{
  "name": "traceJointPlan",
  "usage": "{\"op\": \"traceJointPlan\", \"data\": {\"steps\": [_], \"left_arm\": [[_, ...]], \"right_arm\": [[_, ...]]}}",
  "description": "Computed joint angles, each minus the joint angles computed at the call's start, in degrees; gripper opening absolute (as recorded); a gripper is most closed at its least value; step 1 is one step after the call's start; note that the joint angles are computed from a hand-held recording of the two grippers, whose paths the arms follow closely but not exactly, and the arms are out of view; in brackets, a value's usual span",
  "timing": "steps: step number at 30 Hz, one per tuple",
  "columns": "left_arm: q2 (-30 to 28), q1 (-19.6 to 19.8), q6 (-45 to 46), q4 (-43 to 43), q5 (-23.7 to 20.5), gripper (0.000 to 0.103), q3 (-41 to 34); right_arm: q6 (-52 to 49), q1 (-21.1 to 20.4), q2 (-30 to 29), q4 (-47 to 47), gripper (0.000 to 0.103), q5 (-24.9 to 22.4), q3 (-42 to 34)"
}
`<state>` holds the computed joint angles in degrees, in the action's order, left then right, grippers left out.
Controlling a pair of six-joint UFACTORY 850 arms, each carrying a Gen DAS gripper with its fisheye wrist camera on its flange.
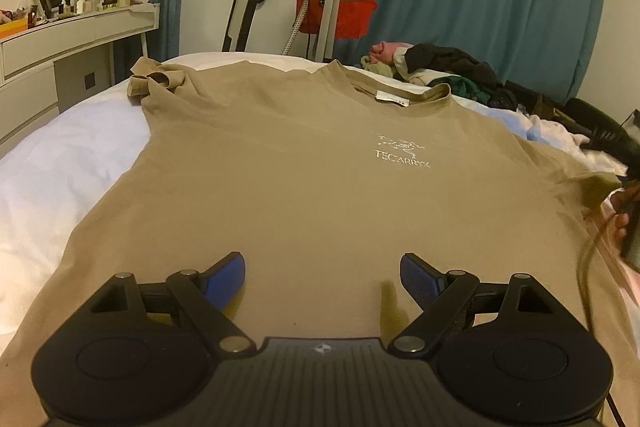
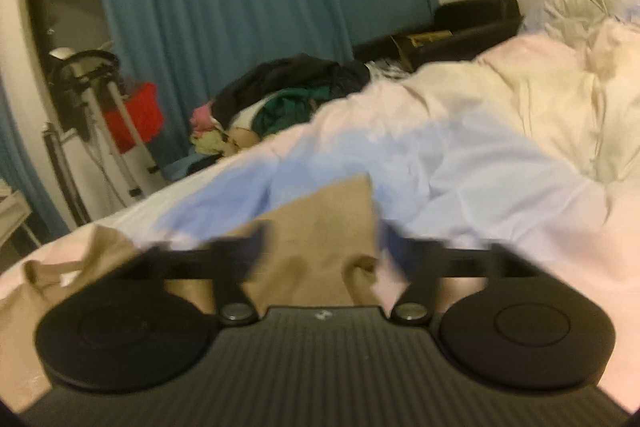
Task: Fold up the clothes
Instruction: 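Grasp the sleeve with the right gripper, fold it onto the body, release, then grasp the shirt side with the right gripper and fold it over the middle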
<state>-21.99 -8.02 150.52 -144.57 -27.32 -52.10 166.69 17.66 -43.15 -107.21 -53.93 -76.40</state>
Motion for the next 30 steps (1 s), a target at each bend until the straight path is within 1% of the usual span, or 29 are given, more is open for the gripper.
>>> {"op": "traceJointPlan", "data": {"steps": [1,3,6,10,13,15,19,23,26,28,30], "left_arm": [[0.17,-0.04,0.37,-0.01,-0.13,0.086,0.15],[0.91,-0.07,1.67,-0.29,-0.7,0.086,0.89],[2.87,0.09,4.17,-0.77,-2.21,0.086,2.82],[6.77,0.47,8.47,-2.81,-4.73,0.086,6.57],[9.63,0.87,10.04,-2.54,-5.57,0.087,9.11],[11.65,1.13,11.67,-3.85,-6.2,0.087,11.03],[15.86,2.68,8.28,0.15,-6.76,0.087,14.05],[19.56,4.25,6.68,3.25,-7.53,0.088,16.37],[21.49,5.81,2.36,9.46,-7.51,0.091,16.87],[22.63,6.57,0.49,11.36,-7.29,0.091,17.16],[23.51,7.67,-2.52,15.06,-8.42,0.094,17.45]], "right_arm": [[-0.09,0.77,1.13,-0.36,0.089,-0.67,1.12],[-1.87,2.49,3.32,0.24,0.089,-1.23,2.87],[-4.56,6.43,6.57,2.34,0.089,-2.97,5.39],[-7.48,12.58,10.27,5.04,0.089,-5.44,8.09],[-8.14,17.23,12.09,6.81,0.089,-6.54,9.14],[-9.27,20.15,12.88,8.03,0.089,-7.25,9.12],[-14.97,25.26,13.61,11.36,0.089,-8.33,7.38],[-18.3,29.2,13.33,14.76,0.089,-8.26,5.39],[-19.75,31.21,12.65,16.04,0.089,-7.5,4.38],[-20.4,32.16,11.94,16.71,0.089,-6.92,3.82],[-19.78,32.55,11.41,16.52,0.089,-6.22,3.73]]}}
